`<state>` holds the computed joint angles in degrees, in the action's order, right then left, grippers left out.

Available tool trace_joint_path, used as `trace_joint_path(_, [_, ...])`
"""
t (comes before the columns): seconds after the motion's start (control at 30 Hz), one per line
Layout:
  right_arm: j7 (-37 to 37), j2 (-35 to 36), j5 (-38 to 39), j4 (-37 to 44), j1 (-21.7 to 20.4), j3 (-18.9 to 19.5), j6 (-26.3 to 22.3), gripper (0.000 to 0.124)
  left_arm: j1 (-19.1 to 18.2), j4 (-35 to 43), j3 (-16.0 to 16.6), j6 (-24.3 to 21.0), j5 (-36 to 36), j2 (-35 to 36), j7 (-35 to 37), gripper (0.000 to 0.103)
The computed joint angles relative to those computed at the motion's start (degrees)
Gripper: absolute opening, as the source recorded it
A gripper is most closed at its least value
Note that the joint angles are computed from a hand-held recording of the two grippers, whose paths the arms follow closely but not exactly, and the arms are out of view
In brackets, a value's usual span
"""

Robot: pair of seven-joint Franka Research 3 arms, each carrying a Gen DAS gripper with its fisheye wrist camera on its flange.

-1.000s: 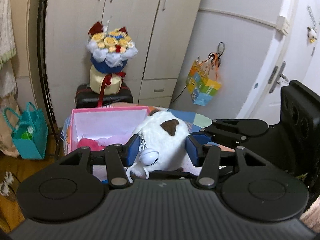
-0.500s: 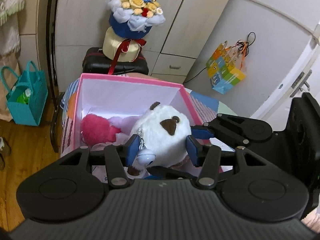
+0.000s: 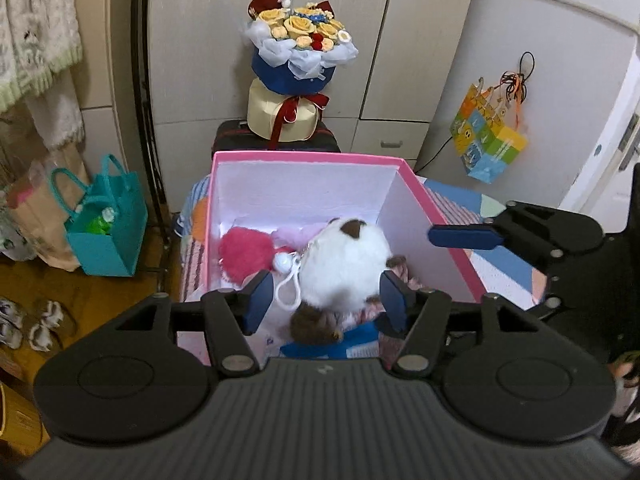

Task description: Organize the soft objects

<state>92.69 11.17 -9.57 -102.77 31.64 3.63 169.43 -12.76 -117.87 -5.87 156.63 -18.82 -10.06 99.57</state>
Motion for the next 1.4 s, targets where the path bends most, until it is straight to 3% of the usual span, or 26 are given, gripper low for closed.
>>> trace_joint_path(0.13, [4.7,-4.5,-3.5,-6.3,1.2,-1.1,3.2,0.084,-1.6,-3.7,1.2,0.5,-2.8,-4.1,2.3,0.060])
trace_joint_path(0.3, [22.9,-9.6,-20.5,-11.3,1.3,-2.4,3.2,0.084,-4.6,-7.8,2.6,1.8,-4.6,-9.1,4.1,0.061])
trace_joint_path(0.5, [49.1,-17.1,-43.3,-16.2,-5.0,2.5,1.0,0.084,-7.2,-11.5,2.7,3.3,-1.5,-14.4,2.4,0.063])
trace_joint_path(0.6, [55.5,-20.9,-48.2,-18.2,-8.2,5.9,-1.4,0.086,-7.7,-12.7,2.0,4.4,1.8,-16.2,0.1,0.073])
trace_joint_path(0.77, [58.4,-26.1,-45.4,-21.5,-11.4,9.9,-5.6,0.093,-10.6,-13.6,3.4,2.5,3.4,-18.7,-2.3,0.082])
trace_joint_path(0.93, [57.7,-31.0,-41.3,-24.7,-13.7,13.1,-8.0,0.101,-5.8,-15.6,-1.9,2.2,11.1,-21.7,-11.1,0.102])
trace_joint_path(1.0, [57.7,-33.1,-40.1,-25.9,-14.9,14.6,-9.4,0.103,-1.3,-15.3,-6.2,-0.2,16.4,-22.8,-18.3,0.102])
trace_joint_path(1.07, [57.5,-35.1,-38.2,-26.7,-15.8,16.4,-12.1,0.103,0.9,-14.9,-8.5,-3.1,20.2,-23.8,-23.2,0.102])
trace_joint_path(1.2, [55.9,-39.2,-34.3,-27.7,-17.5,19.8,-18.4,0.103,-2.8,-16.4,-6.5,-3.7,22.3,-25.9,-24.8,0.102])
trace_joint_path(1.27, [55.5,-41.6,-31.9,-28.5,-18.0,21.5,-21.5,0.103,-2.2,-17.7,-7.6,-3.7,24.1,-28.1,-29.0,0.102])
trace_joint_path(1.4, [55.7,-48.7,-29.4,-34.1,-18.1,22.9,-17.8,0.103,-0.3,-21.5,-10.3,-0.7,29.3,-32.3,-36.2,0.102])
